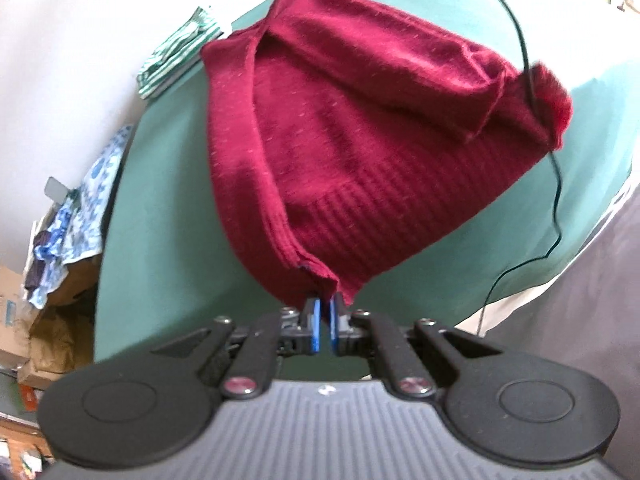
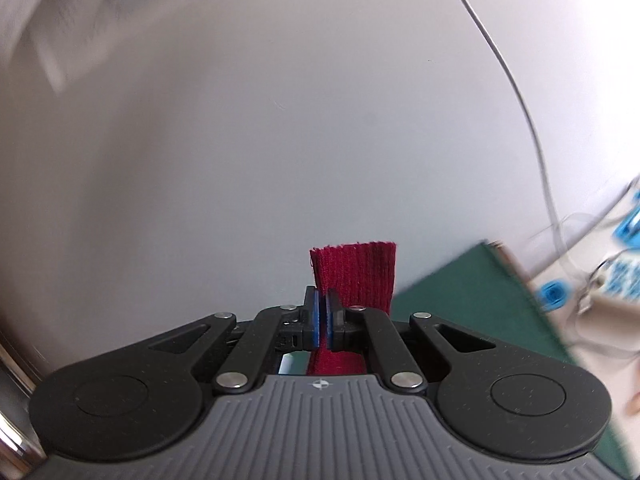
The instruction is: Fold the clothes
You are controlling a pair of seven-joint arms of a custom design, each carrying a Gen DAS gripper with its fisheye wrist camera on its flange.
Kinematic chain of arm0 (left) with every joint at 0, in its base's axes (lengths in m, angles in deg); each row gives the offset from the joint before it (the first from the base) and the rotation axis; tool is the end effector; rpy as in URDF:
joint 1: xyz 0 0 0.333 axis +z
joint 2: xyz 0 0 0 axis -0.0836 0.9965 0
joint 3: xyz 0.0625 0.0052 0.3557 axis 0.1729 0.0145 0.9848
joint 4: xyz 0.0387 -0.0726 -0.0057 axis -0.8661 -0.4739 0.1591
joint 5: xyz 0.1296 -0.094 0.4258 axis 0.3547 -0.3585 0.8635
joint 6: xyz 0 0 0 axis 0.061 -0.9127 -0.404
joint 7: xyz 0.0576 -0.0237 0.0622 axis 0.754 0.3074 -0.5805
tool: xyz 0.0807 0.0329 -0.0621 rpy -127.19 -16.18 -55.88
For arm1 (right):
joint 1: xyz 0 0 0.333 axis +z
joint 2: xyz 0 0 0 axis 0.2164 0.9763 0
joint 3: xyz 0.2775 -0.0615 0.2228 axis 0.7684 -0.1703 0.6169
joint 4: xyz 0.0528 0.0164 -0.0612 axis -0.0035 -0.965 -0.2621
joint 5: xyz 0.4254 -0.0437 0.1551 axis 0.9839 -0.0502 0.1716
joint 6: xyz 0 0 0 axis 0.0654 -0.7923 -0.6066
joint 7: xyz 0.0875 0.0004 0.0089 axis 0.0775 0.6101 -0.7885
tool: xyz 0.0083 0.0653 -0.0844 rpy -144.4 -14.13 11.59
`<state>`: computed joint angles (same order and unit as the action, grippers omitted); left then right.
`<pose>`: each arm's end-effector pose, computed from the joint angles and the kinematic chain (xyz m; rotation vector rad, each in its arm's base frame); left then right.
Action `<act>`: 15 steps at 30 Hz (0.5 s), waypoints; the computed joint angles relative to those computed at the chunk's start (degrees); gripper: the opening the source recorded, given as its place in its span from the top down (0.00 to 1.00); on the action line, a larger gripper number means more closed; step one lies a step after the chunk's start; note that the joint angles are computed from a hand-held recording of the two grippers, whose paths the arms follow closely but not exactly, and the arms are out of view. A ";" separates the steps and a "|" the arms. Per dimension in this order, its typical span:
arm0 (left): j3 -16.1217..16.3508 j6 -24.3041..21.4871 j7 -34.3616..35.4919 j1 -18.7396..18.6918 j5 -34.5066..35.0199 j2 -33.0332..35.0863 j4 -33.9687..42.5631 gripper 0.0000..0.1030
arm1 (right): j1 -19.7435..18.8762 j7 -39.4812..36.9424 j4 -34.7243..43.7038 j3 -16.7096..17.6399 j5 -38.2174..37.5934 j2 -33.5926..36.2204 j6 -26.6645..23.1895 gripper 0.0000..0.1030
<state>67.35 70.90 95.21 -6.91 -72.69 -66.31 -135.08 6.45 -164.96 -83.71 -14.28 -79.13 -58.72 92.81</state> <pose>0.3341 -0.0067 0.5436 -0.9451 2.3508 -0.3678 0.6118 0.0635 0.6662 -0.8745 1.7348 -0.7080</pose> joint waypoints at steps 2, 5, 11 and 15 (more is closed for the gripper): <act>0.88 -1.63 -0.09 -0.84 -1.28 0.40 0.61 0.98 | 4.04 -15.18 -1.28 -1.30 6.34 -0.71 -6.27 0.98; 0.82 -2.88 -0.26 -0.82 -1.87 0.80 0.87 0.98 | 7.37 -29.10 -2.46 -1.08 10.19 -0.71 -13.34 0.98; 0.74 -4.90 1.26 -0.75 -1.35 0.31 1.13 0.98 | 10.28 -37.44 -1.11 -0.37 4.44 1.19 -22.67 0.98; 0.98 -6.47 2.31 0.12 -0.62 -0.95 2.11 0.95 | 11.33 -37.83 -1.19 -1.36 2.67 1.11 -23.85 0.98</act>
